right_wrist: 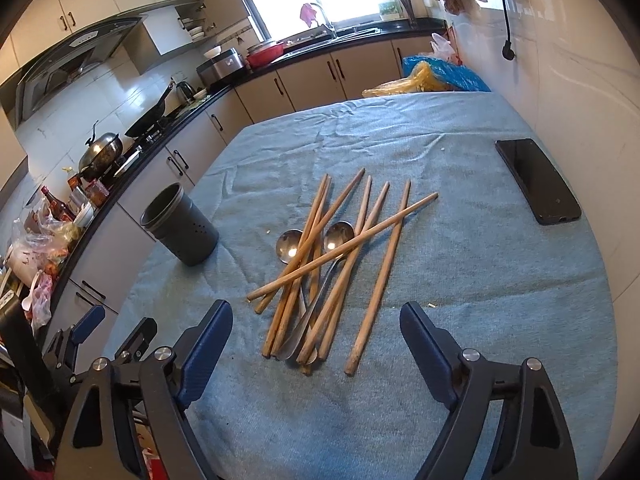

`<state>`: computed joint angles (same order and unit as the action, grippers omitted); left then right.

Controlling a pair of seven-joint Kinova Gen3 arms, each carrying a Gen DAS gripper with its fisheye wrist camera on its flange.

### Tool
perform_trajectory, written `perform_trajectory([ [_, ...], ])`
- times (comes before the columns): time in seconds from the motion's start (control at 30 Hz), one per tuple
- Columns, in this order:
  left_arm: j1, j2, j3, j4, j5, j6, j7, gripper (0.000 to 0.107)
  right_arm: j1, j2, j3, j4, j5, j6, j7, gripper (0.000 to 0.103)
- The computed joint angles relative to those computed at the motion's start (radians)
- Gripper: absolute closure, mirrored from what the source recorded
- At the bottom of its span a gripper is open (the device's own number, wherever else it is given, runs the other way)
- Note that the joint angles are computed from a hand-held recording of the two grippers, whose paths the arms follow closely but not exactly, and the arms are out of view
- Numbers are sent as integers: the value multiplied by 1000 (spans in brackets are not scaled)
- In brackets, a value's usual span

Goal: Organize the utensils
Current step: 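Move both tools toward the pile of chopsticks and spoons, then close the right gripper on a wooden chopstick and the left on a spoon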

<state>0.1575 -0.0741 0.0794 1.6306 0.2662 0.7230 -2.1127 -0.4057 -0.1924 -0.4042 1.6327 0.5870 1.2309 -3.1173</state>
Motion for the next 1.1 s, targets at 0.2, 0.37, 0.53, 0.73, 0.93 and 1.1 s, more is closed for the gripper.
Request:
perform_trajectory([
  [0.2, 4, 33, 10, -53, -12, 66, -1, 11, 32, -30, 57, 28, -68, -62, 39, 23],
  [0.37, 10, 56, 24, -98, -20, 102, 5, 12, 100, -65, 124, 51, -158, -122, 115, 33],
  [0.53, 12, 92, 32, -165, -8, 173, 1, 20, 169, -66, 235, 76, -289, -209, 224, 48],
  [0.73, 14, 127, 41, -237, -17, 237, 14, 32, 249, -13, 356, 89, -462, -295, 357, 61],
  [0.93, 15, 130, 42, -243, -29, 225, 23, 32, 322, 84, 396, 47, -582, -283, 455, 66],
  [1.1, 18, 144, 45, -260, -45, 234, 34, 32, 348, 143, 402, 10, -620, -261, 494, 72],
])
